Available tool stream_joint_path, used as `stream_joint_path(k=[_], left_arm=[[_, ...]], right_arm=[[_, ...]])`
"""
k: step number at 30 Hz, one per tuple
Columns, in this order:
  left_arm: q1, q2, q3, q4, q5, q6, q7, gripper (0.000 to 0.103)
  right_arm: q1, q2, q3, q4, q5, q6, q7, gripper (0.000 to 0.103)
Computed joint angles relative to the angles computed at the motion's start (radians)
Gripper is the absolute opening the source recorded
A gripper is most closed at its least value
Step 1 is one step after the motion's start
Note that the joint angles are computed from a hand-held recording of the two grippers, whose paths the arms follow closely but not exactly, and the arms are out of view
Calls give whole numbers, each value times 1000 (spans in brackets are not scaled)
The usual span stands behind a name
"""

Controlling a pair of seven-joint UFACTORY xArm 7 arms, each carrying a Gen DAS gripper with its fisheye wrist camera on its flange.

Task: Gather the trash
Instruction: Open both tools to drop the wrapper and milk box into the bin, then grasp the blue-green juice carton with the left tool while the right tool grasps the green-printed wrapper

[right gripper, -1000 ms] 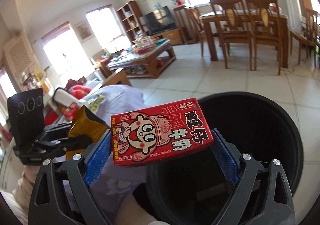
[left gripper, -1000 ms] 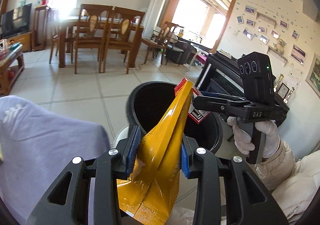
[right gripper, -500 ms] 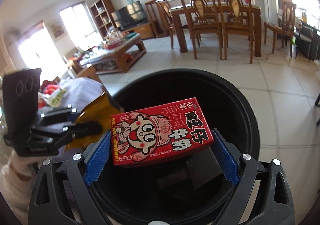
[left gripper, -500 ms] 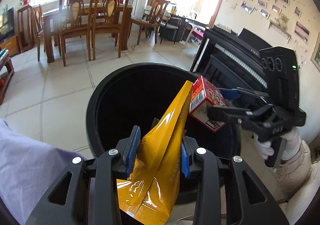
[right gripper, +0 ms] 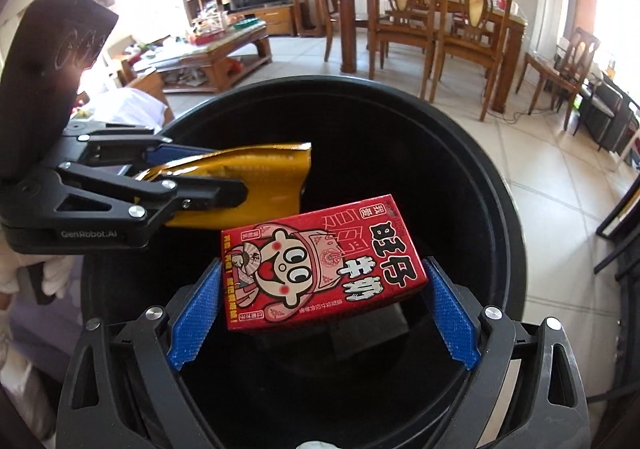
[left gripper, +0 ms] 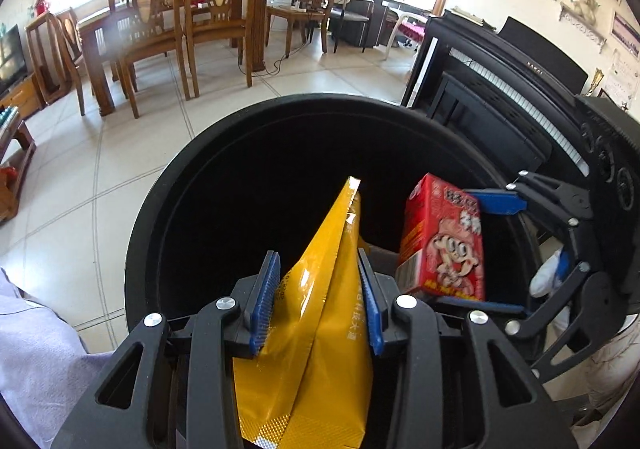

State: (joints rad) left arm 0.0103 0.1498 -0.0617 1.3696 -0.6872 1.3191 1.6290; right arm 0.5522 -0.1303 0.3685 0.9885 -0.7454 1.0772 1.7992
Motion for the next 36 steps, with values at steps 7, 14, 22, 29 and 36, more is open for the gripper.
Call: stream_joint_path(k=[7,14,22,29,36], left_arm=[[-6,-7,-2,-11,-1,-21,-5,39],[7,-3,5,9,-36,3,4,45],[61,8,24,70,-100,117,17,55],[163,56,60,176,-196,237,31,72],[310,210,63,415,-275,302,-70,75]], right_arm=[[2,30,-17,31,10,16,-47,92],[12,43,-23,46,9,39,-44,93],[29,71,-17,100,-11,89,-43,93],[96,184,-27,257,-124,158,-42,98],[174,374,-109,532,-225,102,-157,98]])
